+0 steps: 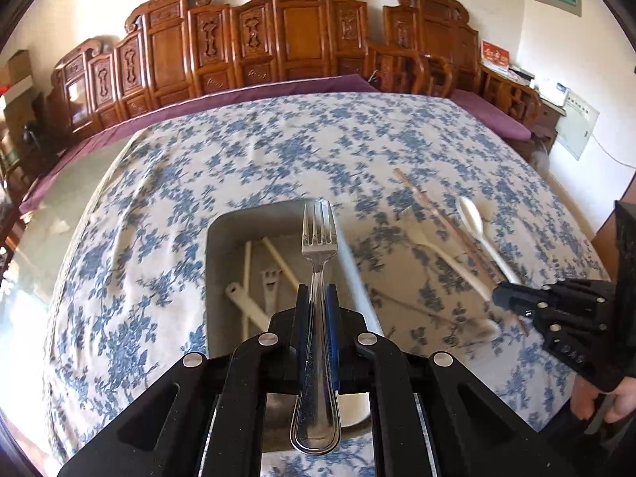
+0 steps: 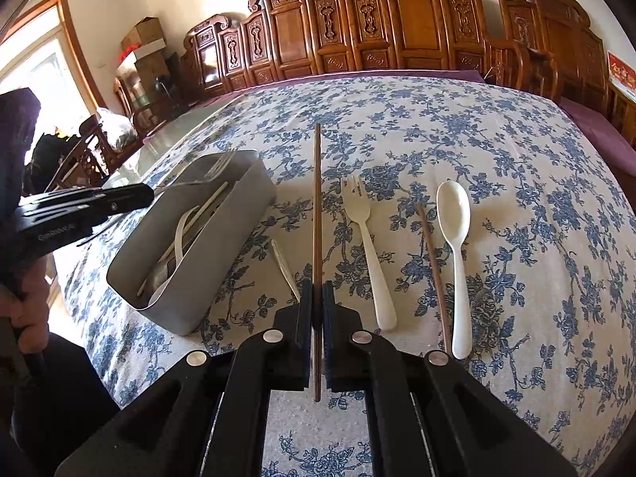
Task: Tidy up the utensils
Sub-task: 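Carry the metal fork into the tray and open the left gripper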
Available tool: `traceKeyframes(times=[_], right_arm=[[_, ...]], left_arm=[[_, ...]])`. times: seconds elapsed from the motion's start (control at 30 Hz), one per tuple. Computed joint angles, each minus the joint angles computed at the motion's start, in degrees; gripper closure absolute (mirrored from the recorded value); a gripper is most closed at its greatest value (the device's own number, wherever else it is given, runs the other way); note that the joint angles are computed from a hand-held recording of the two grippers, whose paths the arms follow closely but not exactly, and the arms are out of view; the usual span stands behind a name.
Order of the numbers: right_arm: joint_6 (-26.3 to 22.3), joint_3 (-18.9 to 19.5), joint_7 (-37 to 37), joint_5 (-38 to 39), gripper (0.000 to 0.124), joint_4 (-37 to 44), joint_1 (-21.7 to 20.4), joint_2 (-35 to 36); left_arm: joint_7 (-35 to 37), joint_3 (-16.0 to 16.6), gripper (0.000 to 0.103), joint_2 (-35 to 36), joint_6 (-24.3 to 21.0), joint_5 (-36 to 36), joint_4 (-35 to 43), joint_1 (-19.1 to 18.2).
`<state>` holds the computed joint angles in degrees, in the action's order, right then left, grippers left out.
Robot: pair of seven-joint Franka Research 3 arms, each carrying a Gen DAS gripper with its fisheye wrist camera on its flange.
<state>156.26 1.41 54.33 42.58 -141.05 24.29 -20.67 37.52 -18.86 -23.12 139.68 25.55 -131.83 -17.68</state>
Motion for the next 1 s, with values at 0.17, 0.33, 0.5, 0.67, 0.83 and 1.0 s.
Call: traceKeyframes(times=[0.17,0.33,0.5,0.67,0.83,1.0], right_arm=[[-0.1,0.2,0.2,-0.3,0.118,0.1,0.1,0.2],[-0.5,0.2,0.1,-0.5,0.118,0.2,0.2,0.3],[-0.8,0.1,-0.7,0.0,0.118,-0.1,0.5,-0.2],[0.2,0.7,-0.5,-1.0,0.118,-1.2,0.6,-1.4],[-0.1,0.4,-0.9,-0.7,0.118,-1.6,1.7,-2.2],[-1.4,0.5,0.7,-0.1,0.118,-2.0,2.0,-3.2]], left_arm=[[-1.5,0.2,0.096,1.0,-0.3,1.1,-1.1,1.1],[-2.4,0.6,0.096,2.3,-0.9,1.8,-1.7,1.5],[-2.2,1.1,0.096,2.9,-1.0,1.3,-2.2,1.4],[-1.7,2.0,0.096,3.4,0.0,-0.6,-2.8,1.1],[-2.6,1.2,0.095,3.1,0.4,0.8,-2.8,1.6],[-3.0,1.4,0.092,1.5,1.2,1.1,-3.6,1.7]])
